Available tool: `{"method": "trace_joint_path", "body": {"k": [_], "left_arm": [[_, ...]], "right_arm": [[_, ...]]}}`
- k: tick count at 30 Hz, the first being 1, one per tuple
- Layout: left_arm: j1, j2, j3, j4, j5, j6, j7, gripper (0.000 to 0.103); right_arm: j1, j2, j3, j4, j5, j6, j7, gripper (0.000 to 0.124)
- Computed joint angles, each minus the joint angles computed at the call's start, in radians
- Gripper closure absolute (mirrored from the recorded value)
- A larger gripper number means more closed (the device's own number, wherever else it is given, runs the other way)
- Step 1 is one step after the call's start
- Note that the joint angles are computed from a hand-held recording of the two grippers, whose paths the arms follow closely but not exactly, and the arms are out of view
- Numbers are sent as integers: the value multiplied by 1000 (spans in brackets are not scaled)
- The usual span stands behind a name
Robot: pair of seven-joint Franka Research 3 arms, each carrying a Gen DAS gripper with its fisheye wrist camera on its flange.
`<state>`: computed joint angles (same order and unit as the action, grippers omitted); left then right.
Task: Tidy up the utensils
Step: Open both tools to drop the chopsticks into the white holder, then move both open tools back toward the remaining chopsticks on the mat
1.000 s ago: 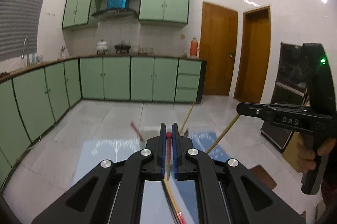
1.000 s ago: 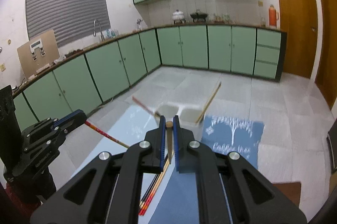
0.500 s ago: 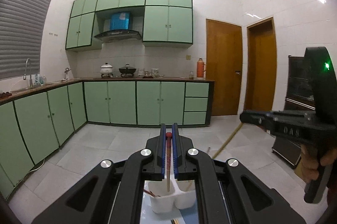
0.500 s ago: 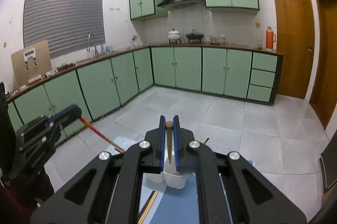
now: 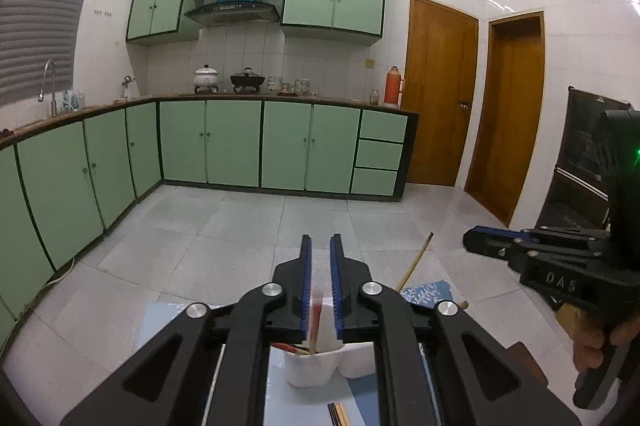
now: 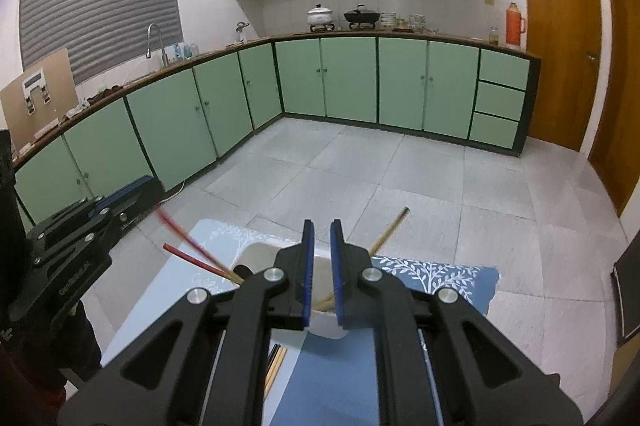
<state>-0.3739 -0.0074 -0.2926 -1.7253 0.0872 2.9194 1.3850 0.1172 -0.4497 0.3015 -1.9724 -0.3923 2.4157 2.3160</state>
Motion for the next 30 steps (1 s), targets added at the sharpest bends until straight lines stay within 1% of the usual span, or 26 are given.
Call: {"method": "trace_joint_path", "body": {"k": [2,3,4,5,6,8,9,10,12,15,17,19,21,23,26,28,30], "left_arm": [[0,-18,2,-18,-9,7,5,83],[-2,-39,4,-42,-25,16,15,81],[-2,-61,5,-66,-20,19,9,75],[-1,-78,5,-84,-3,19,-7,69],[-3,-98,7,-106,4,20,-15,67],[-24,-154,25,-177,-35,35,3,60],[-35,-179,34,-212,-50,40,7,58],[-48,-204,44,-247,-65,48,12,55],[-73,-267,61,-338,-82,59,12,52],[-74,-345,60,-464,-53,71,-27,47],[-94,-390,74,-547,-49,75,-46,46],[-126,-420,99,-611,-58,70,-54,45],[-121,-446,95,-664,-45,67,-81,45],[-146,-472,116,-720,-54,63,-94,45],[-129,-510,105,-785,-27,56,-122,46],[-146,-529,121,-819,-22,33,-122,46],[-149,-550,122,-851,-19,20,-132,46]], "right_arm": [[-9,-35,7,-30,-16,14,25,113],[-15,-61,13,-52,-24,24,40,108],[-22,-88,20,-76,-28,33,55,105],[-28,-121,27,-107,-30,44,71,99],[-35,-152,37,-135,-29,54,86,95],[-51,-222,58,-199,-25,72,116,83],[-61,-255,71,-229,-21,77,130,75],[-70,-290,87,-261,-14,78,149,72],[-76,-363,120,-332,5,79,182,60],[-83,-447,177,-411,30,55,221,49],[-75,-493,218,-462,49,37,254,46],[-62,-524,253,-503,69,27,289,45],[-45,-540,285,-530,90,11,324,45],[-25,-547,314,-552,108,2,365,45],[5,-532,354,-567,126,-16,420,45],[22,-502,373,-560,132,-30,451,47],[43,-467,386,-553,131,-47,474,50]]}}
